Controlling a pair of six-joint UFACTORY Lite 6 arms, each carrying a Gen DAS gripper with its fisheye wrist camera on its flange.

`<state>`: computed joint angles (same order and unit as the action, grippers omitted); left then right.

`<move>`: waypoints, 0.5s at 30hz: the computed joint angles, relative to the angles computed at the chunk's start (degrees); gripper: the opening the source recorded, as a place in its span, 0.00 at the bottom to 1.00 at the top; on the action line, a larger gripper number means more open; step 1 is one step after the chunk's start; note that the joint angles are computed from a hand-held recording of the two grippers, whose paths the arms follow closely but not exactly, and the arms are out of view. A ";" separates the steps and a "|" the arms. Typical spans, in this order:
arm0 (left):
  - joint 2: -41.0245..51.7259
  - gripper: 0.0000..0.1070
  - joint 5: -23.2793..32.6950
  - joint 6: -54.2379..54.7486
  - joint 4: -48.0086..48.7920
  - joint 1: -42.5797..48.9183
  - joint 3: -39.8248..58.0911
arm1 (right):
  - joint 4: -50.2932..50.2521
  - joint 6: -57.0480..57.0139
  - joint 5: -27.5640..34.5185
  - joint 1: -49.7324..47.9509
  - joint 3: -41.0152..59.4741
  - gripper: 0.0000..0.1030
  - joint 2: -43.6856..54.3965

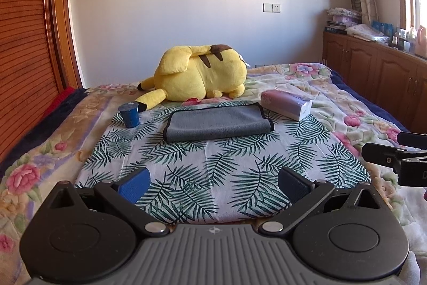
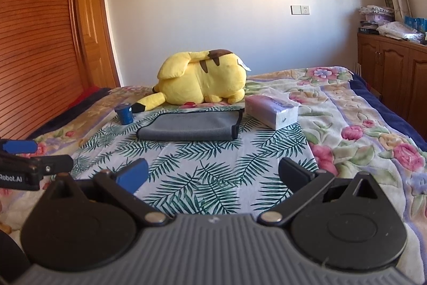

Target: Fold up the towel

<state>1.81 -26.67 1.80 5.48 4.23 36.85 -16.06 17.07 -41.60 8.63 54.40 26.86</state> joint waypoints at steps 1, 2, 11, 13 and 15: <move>-0.33 0.81 0.03 0.10 -0.04 0.03 0.01 | 0.16 -0.02 -0.35 -0.07 -0.22 1.00 -0.20; -0.88 0.81 -0.10 0.24 -0.12 0.09 -0.23 | 0.39 -0.14 -0.70 -0.06 -0.43 1.00 -0.35; -3.25 0.81 -2.88 -3.16 2.47 1.79 -1.57 | 2.59 -2.25 -6.07 -0.53 -3.28 1.00 -1.94; -3.68 0.81 -3.58 -3.27 2.42 1.83 -1.99 | 3.20 -2.79 -7.11 -0.55 -3.83 1.00 -2.22; -4.19 0.81 -4.50 -2.67 2.18 1.83 -2.47 | 3.73 -3.34 -8.18 -0.58 -4.21 1.00 -2.34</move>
<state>-2.38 -31.17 -0.87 7.66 6.06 34.38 -12.34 13.73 -49.79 8.05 50.20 24.53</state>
